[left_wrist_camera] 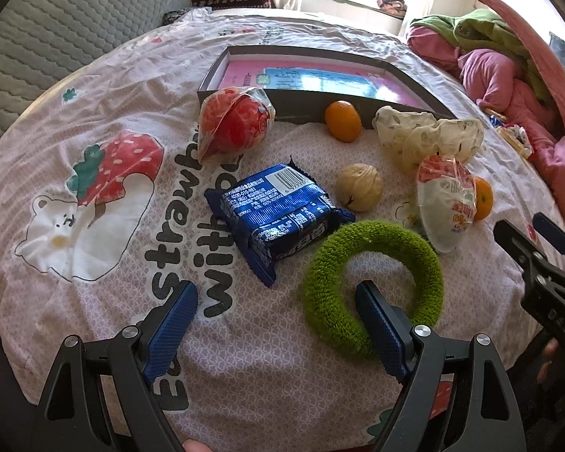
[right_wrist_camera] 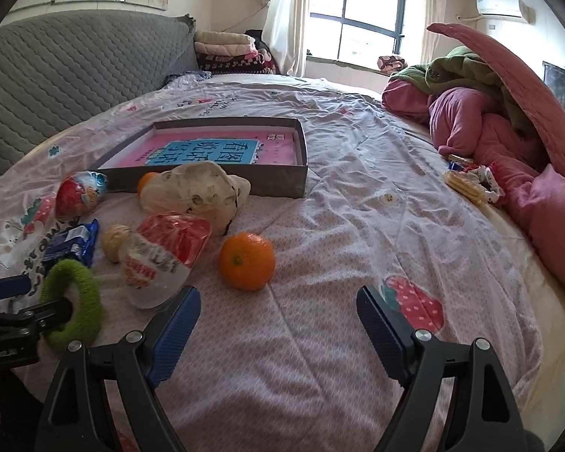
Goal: Organize objects
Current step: 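Close left gripper on the green ring while right gripper closes on the orange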
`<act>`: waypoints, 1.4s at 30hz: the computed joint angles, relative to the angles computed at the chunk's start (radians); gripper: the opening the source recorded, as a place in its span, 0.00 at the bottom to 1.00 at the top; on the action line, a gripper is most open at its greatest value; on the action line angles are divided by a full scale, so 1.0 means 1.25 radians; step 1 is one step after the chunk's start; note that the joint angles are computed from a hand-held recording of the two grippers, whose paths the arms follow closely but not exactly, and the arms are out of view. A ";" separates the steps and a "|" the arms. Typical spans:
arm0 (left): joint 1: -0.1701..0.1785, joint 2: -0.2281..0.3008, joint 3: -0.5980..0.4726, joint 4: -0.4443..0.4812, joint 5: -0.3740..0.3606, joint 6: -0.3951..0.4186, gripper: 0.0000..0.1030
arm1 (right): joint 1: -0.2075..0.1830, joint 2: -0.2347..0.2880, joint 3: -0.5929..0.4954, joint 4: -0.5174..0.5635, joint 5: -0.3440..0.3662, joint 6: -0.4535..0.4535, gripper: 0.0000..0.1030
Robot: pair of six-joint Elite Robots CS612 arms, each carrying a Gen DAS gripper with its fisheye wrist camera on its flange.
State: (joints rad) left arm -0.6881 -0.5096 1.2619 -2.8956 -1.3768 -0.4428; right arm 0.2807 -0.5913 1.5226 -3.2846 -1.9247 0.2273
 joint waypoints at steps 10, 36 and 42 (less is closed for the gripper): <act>0.002 -0.002 0.001 -0.002 -0.049 -0.010 0.62 | -0.010 0.019 -0.035 0.043 0.019 -0.032 0.82; 0.005 0.002 -0.010 -0.005 -0.115 -0.097 0.13 | -0.020 0.044 -0.075 0.055 0.094 -0.110 0.39; 0.005 0.003 -0.004 -0.028 -0.115 -0.084 0.13 | -0.024 0.041 -0.064 0.029 0.113 -0.101 0.39</act>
State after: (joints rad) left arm -0.6820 -0.5064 1.2566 -2.9304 -1.5205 -0.5482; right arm 0.2508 -0.5402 1.4422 -3.2478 -1.7837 0.1015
